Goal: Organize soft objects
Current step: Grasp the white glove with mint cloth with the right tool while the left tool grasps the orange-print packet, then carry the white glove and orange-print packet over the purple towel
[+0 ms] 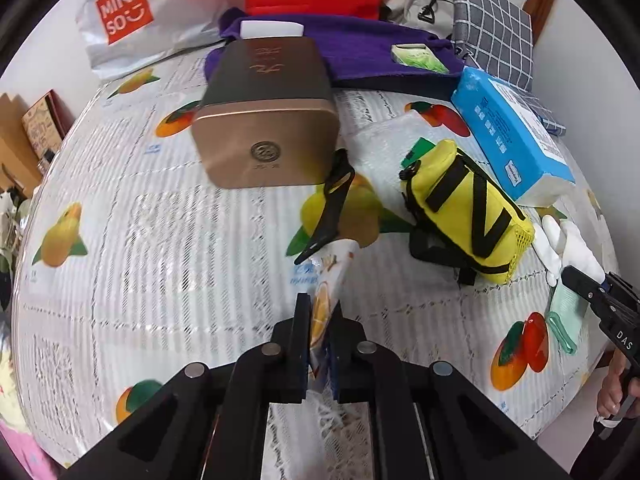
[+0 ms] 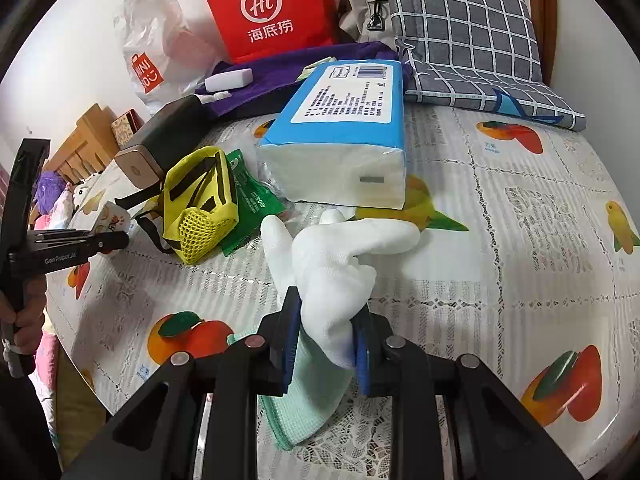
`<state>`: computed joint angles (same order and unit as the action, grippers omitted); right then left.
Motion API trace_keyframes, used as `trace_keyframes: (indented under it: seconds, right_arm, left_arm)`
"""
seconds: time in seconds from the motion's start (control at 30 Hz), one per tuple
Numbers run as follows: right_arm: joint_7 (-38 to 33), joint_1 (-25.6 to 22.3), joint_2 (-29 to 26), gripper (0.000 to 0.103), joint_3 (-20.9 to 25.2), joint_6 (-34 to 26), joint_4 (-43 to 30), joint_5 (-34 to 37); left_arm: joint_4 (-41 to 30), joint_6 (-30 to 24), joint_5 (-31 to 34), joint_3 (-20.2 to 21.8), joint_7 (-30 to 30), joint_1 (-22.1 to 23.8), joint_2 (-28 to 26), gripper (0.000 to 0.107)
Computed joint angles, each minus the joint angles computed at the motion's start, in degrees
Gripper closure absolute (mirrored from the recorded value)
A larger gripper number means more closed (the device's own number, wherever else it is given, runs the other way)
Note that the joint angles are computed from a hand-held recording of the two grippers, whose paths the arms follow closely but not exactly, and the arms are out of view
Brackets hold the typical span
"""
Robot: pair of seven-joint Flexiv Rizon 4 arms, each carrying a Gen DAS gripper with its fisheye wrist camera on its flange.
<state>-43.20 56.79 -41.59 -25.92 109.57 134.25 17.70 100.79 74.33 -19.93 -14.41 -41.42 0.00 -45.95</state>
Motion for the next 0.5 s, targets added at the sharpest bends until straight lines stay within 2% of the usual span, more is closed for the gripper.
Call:
trace_keyframes:
  seconds: [0.2,0.5]
  right_arm:
    - [-0.6,2.3,1.2,0.085,-1.7,0.5,0.8,0.6]
    - [-3.3,5.3,3.6,0.085,-4.9,1.9,1.5,2.3]
  left_arm:
    - [3.2,1.8,-2.1,-4.1,2.4,3.3,2.2,0.1]
    - [4.0,4.1,-4.0,-5.4,2.3,4.2,4.4,0.1]
